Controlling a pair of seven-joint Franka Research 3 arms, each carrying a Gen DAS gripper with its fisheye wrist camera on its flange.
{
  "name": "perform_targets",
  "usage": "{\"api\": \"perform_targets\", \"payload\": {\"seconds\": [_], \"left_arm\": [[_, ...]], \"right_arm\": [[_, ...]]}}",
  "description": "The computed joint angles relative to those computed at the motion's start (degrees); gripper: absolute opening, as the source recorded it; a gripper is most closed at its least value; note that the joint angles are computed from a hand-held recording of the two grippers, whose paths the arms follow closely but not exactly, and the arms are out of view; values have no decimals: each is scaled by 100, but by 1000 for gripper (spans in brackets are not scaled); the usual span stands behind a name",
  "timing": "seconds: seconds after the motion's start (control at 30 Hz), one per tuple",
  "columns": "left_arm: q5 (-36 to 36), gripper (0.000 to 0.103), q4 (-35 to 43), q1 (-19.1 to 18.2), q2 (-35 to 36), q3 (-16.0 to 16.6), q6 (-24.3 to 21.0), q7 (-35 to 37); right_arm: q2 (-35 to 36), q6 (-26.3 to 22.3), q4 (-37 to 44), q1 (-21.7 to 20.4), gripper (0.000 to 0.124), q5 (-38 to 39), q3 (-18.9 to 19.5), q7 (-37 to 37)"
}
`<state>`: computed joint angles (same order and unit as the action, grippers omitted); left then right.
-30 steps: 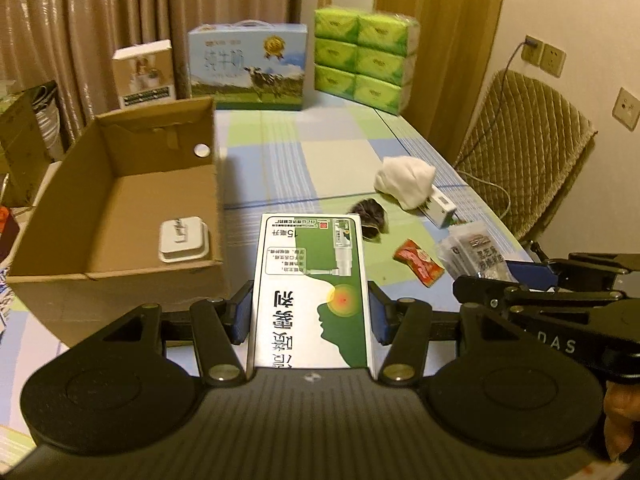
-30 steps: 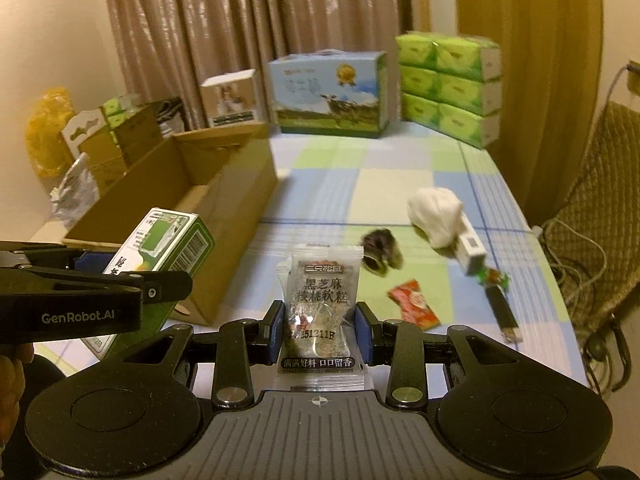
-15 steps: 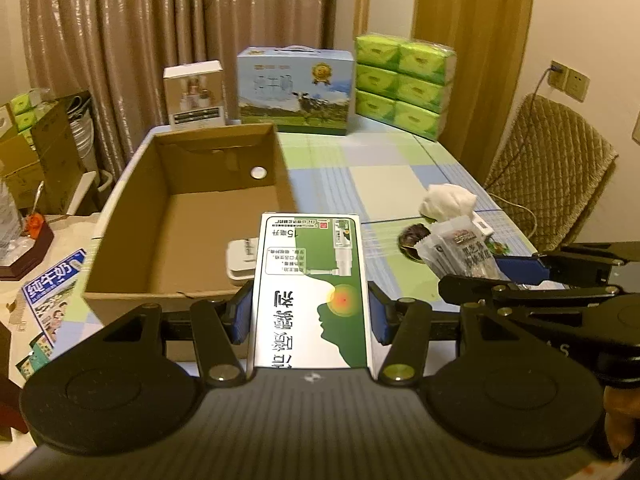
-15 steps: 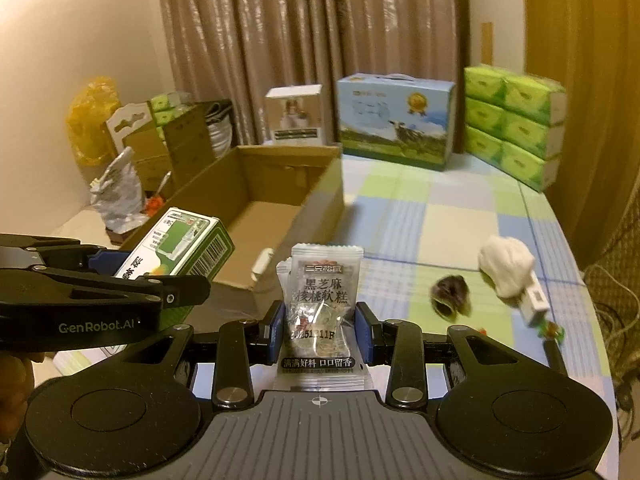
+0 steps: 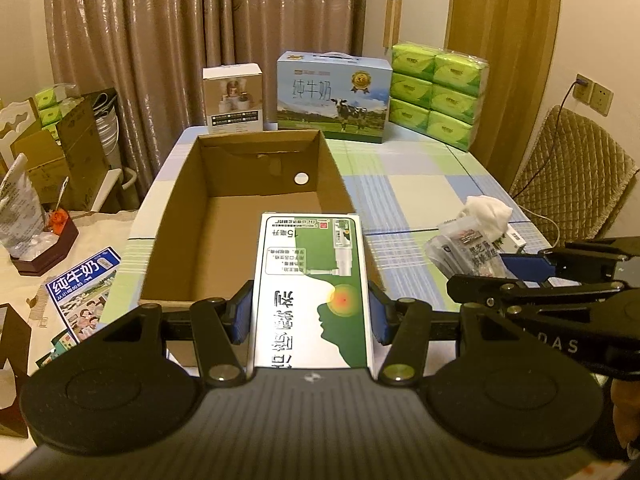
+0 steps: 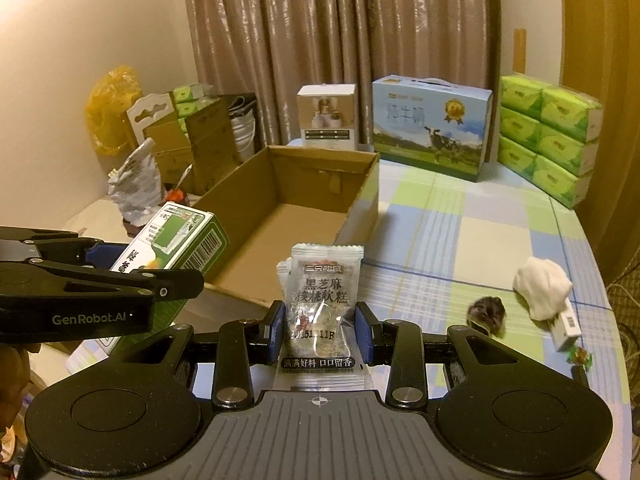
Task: Organize objects
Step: 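Lift both held items and carry them over the cardboard box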
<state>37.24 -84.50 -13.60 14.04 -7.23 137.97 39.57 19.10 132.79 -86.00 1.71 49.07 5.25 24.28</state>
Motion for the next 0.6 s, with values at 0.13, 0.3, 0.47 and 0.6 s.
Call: {"api": "perform_targets", "payload": {"seconds": [0.13, 0.3, 0.47, 0.6], "left_arm": [[-119, 50, -61, 122, -53, 25, 97, 140], [-259, 50, 41, 304, -34, 77, 124, 414], [-400, 50, 349, 459, 156, 146, 51, 748], [-654, 50, 650, 595, 397, 180, 42, 1047]], "right_arm": [[182, -32, 302, 73, 34, -68, 48, 111], [595, -117, 935, 173, 34, -251, 142, 453], [1118, -297, 1685, 303, 34, -630, 227, 933], [1607, -453, 2383, 396, 34, -947, 292, 1316]]}}
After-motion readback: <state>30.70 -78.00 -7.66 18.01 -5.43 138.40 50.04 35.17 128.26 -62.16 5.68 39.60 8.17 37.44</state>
